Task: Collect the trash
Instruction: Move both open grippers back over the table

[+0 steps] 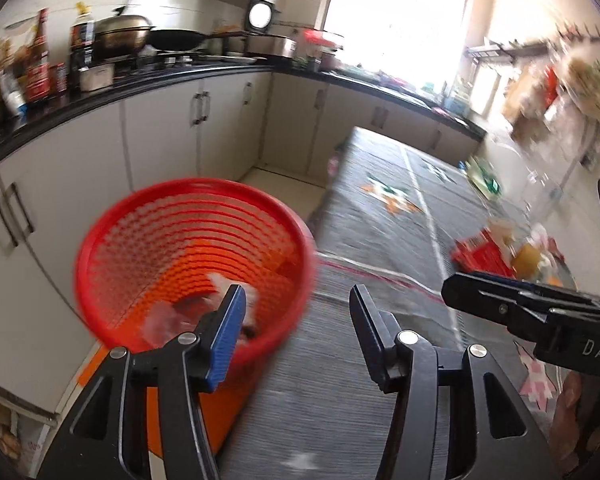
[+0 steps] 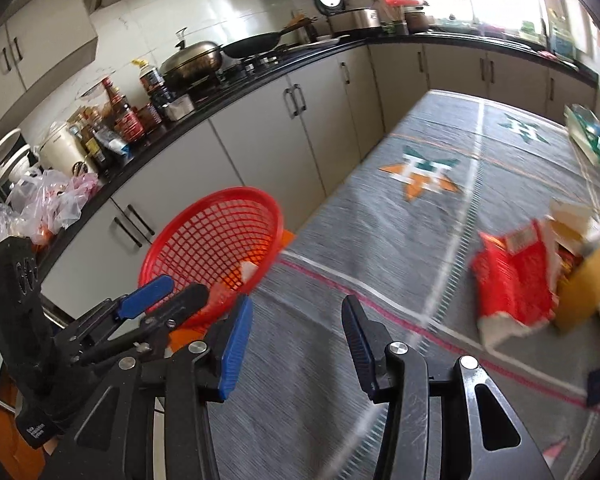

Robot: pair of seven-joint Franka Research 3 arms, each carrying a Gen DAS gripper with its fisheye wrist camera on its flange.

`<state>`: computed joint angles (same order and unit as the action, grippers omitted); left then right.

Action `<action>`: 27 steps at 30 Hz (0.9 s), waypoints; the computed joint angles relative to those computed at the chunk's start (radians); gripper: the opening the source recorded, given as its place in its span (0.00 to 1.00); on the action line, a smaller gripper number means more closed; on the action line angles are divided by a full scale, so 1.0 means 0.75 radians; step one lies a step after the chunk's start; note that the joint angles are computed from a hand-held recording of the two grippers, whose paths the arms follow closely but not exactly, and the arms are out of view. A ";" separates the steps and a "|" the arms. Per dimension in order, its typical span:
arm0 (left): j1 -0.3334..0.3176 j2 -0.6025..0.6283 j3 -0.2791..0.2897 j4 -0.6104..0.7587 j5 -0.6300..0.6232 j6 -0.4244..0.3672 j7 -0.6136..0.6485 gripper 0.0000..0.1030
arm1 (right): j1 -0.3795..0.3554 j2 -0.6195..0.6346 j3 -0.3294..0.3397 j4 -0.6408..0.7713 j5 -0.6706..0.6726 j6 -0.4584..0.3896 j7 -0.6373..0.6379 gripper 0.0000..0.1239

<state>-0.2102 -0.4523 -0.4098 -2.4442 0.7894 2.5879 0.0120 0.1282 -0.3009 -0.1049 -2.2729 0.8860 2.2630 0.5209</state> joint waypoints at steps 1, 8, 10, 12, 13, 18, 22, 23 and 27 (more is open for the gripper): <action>-0.003 0.041 -0.013 0.033 0.005 0.001 0.013 0.52 | -0.008 -0.002 -0.011 -0.003 0.000 -0.004 -0.006 0.41; -0.083 0.285 -0.032 0.236 0.056 -0.036 0.073 0.52 | -0.107 0.010 -0.095 0.006 0.024 -0.075 -0.041 0.44; -0.120 0.346 -0.021 0.291 0.066 -0.047 0.095 0.52 | -0.142 0.027 -0.121 0.022 0.032 -0.101 -0.049 0.44; -0.156 0.403 -0.008 0.347 0.074 -0.058 0.124 0.53 | -0.183 0.051 -0.143 0.046 0.046 -0.122 -0.052 0.44; -0.173 0.429 0.000 0.374 0.076 -0.064 0.141 0.54 | -0.206 0.067 -0.156 0.062 0.054 -0.130 -0.053 0.44; -0.260 0.559 0.031 0.519 0.090 -0.106 0.234 0.56 | -0.338 0.204 -0.211 0.189 0.127 -0.148 0.004 0.45; -0.335 0.701 0.056 0.694 0.084 -0.132 0.390 0.61 | -0.441 0.332 -0.211 0.301 0.153 -0.139 0.087 0.45; -0.356 0.732 0.064 0.736 0.086 -0.143 0.425 0.64 | -0.463 0.361 -0.206 0.326 0.160 -0.141 0.095 0.45; -0.429 0.857 0.099 0.888 0.067 -0.122 0.565 0.70 | -0.531 0.460 -0.175 0.417 0.178 -0.198 0.162 0.47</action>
<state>-0.5322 0.1904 -0.3358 -1.7785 0.8397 2.4967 0.4359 -0.2700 0.0443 -0.2358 -1.9603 1.0196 2.1146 0.6426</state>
